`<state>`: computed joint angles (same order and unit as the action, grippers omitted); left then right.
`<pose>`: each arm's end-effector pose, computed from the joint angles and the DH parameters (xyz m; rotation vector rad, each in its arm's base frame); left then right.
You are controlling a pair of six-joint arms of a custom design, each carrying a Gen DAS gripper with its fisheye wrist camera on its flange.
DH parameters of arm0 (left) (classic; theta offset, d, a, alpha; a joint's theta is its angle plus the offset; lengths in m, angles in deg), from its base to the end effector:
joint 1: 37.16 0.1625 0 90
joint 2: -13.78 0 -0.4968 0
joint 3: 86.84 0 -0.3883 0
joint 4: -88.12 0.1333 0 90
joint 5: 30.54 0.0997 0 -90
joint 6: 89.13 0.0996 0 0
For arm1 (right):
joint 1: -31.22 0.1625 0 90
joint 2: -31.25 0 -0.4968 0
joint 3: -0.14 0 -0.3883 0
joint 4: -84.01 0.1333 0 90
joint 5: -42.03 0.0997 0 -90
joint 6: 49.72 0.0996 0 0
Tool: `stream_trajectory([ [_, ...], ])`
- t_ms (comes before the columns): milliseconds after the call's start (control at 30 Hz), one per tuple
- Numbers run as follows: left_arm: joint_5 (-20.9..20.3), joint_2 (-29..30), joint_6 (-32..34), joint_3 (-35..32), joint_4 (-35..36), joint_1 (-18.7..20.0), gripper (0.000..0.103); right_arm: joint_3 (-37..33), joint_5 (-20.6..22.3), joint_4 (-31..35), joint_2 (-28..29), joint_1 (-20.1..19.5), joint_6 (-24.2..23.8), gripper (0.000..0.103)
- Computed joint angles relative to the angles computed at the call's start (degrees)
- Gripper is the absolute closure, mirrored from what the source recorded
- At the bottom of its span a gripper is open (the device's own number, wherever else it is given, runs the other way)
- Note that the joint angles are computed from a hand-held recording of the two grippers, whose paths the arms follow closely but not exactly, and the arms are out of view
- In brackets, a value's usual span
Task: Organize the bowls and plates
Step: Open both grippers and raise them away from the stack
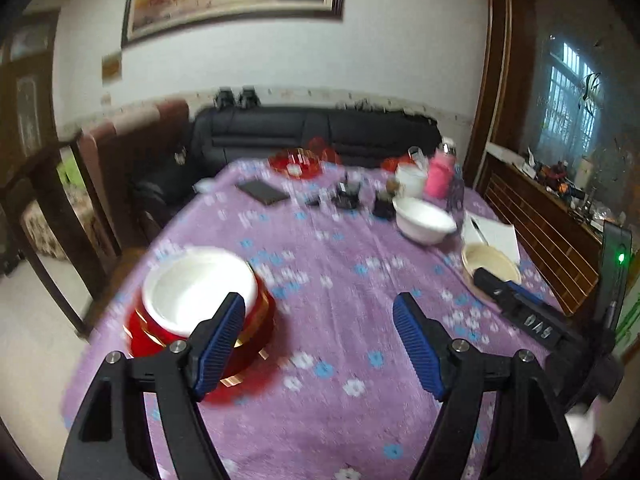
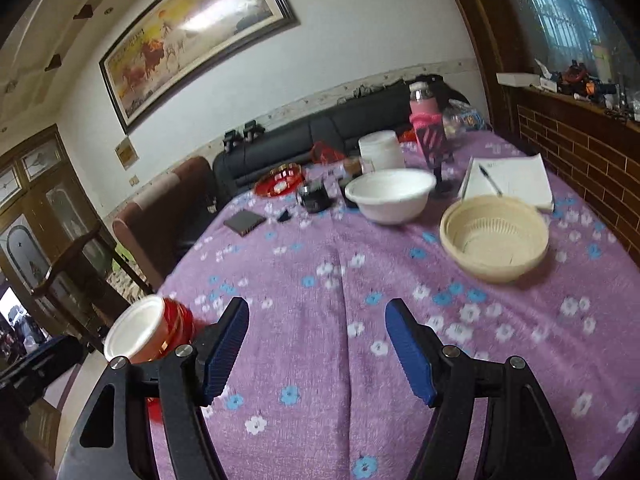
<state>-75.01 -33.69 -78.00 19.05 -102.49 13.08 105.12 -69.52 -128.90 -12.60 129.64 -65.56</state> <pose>-0.2649 -0.6380 0.2131 0.6579 2.2574 -1.1084 0.1944 -0.6531 0.2107 0.2338 -2.3696 1.3832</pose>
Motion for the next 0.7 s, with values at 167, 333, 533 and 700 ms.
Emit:
stream_trajectory([
  [167, 7.39, -0.38, 12.05, -4.09, -9.62, -4.08, 0.022, -4.35, -2.09, 2.59, -5.54, 3.65, -5.72, 0.028],
  [333, 8.71, 1.62, 22.59, -9.14, -16.87, -6.12, 0.011, -12.68, -5.22, 8.58, -10.12, 7.99, -9.0, 0.027],
  [533, 1.9, 4.06, 15.22, -11.16, -7.8, -4.26, 0.009, -14.53, -6.91, 4.09, -9.88, 8.98, -13.52, 0.012],
  [700, -5.15, 6.11, 3.01, -14.65, 9.23, -1.12, 0.009, -14.9, -9.41, 7.19, -6.49, 5.87, -11.82, 0.012],
])
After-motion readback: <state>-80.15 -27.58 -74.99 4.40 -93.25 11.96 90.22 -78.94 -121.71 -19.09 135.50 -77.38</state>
